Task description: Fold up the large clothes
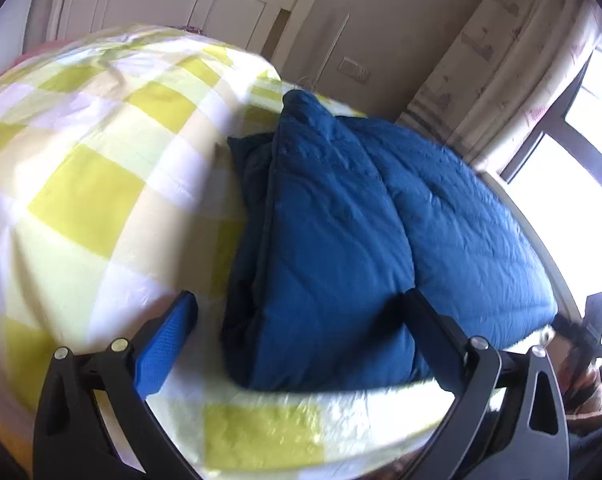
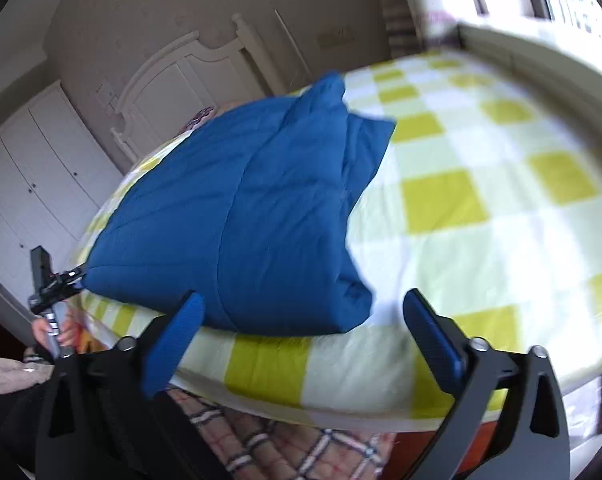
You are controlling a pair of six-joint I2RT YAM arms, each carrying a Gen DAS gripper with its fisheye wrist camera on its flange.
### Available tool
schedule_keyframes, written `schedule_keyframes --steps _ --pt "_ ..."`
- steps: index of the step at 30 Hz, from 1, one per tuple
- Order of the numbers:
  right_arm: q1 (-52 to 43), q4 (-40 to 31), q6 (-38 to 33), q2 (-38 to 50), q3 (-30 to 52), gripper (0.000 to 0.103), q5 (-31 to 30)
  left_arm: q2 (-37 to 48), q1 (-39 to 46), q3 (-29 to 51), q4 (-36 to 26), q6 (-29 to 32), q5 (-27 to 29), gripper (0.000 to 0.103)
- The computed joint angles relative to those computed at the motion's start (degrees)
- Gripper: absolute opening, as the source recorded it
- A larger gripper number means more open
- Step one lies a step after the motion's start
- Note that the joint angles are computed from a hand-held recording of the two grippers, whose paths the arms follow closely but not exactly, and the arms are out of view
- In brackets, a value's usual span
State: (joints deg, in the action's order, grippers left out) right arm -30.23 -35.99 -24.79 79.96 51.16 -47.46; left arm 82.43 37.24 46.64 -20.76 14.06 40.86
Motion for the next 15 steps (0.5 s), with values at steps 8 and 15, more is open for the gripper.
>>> schedule_keyframes --steps 8,15 --pt "3.2 6.2 5.3 -5.2 -5.2 0.051 0.4 -4.2 -2.0 -2.1 0.8 -1.3 -0.1 0.04" --pt "-0.2 -2.8 -2.5 -9.7 -5.3 0.047 -0.7 -9.4 5.3 -3.8 -8.3 8.0 3.8 0.035"
